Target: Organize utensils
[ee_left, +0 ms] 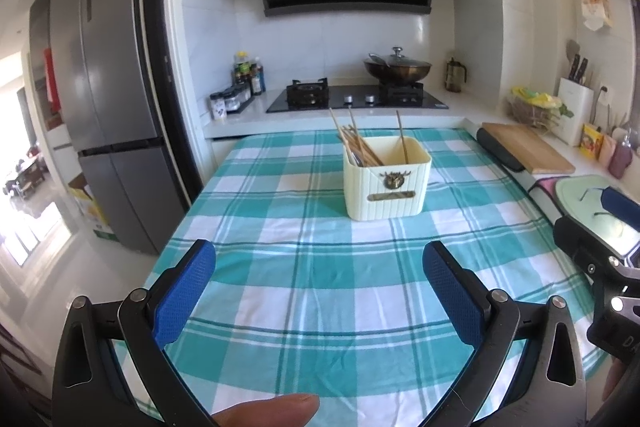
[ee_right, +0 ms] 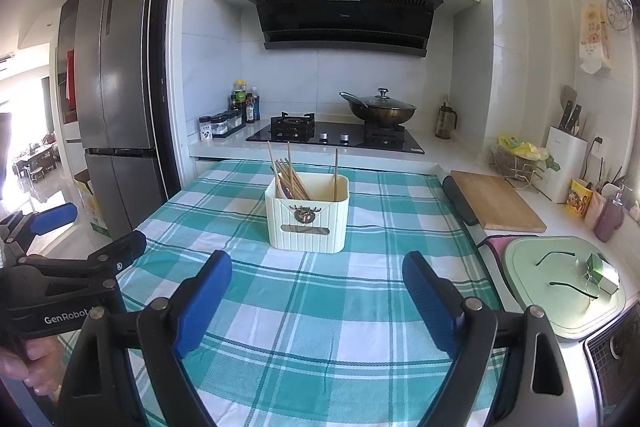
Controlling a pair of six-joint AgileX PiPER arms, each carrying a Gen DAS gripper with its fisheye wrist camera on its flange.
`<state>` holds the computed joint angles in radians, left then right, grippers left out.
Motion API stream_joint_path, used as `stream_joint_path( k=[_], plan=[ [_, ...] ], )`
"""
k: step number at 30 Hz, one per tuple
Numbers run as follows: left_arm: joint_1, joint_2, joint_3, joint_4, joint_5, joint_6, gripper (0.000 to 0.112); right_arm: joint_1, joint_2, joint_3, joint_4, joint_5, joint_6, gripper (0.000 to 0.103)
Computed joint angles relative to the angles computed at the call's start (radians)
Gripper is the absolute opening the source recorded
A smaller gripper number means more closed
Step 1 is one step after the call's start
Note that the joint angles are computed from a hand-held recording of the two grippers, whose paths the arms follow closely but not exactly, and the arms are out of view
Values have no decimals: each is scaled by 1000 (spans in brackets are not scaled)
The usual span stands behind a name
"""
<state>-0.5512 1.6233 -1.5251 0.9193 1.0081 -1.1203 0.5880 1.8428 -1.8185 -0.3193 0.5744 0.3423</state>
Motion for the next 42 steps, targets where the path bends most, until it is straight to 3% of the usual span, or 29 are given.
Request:
stream_joint_path(
  k=[42],
  plan=[
    [-8,13,-10,21,10,-52,103,11,15,-18,-17,9,25,89]
  ],
)
